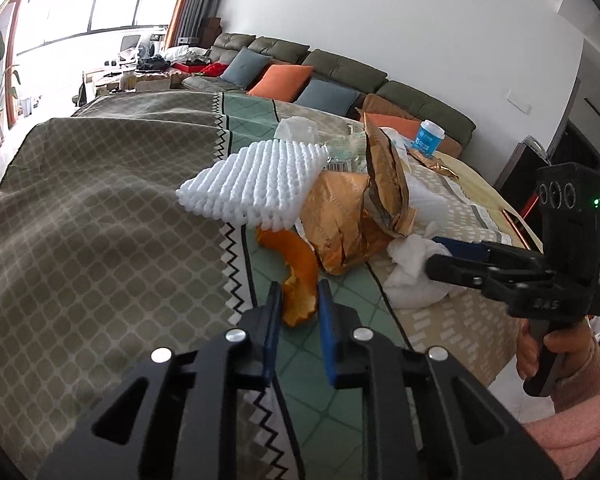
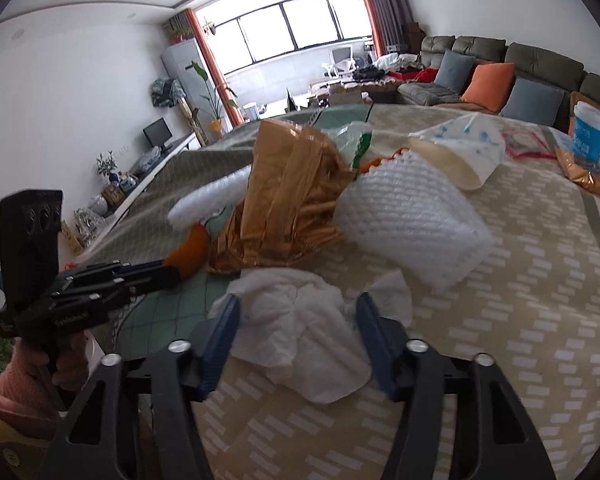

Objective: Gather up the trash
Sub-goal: 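Grasp the orange peel with the left tool while the right tool grasps white tissue, then carry the orange peel and tissue over the teal bin with both tools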

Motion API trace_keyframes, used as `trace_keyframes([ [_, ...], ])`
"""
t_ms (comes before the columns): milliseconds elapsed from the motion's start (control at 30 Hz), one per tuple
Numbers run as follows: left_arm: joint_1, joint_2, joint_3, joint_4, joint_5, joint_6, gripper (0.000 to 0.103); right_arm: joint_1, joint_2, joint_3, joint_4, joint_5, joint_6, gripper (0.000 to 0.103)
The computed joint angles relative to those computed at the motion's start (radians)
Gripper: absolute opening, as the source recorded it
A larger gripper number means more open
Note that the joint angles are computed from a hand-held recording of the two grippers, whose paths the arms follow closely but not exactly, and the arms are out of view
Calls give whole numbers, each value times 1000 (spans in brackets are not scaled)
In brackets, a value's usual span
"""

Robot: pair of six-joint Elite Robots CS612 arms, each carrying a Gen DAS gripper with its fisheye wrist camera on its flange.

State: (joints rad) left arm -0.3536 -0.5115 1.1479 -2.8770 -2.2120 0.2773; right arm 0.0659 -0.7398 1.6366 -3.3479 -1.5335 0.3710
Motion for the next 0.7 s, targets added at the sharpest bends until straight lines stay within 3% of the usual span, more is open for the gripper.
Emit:
trace_keyframes([
  [67,3,-4,8,-10,-2,-2,16,-3,-3,5,-4,13,2,41],
  [100,2,-3,6,-12,-3,-4,16,-6,-4,8,-3,23,2,31],
  [200,8,-9,16,-21,-18,1,15,-9,-10,19,-12,47,-5,19],
  [467,29,-32,57,-47,-72,15,14,-3,-23,23,-38,150,-55,16],
  [700,54,-43,88,-127,-76,-44,14,10,-7,-23,-39,226,-75,16],
])
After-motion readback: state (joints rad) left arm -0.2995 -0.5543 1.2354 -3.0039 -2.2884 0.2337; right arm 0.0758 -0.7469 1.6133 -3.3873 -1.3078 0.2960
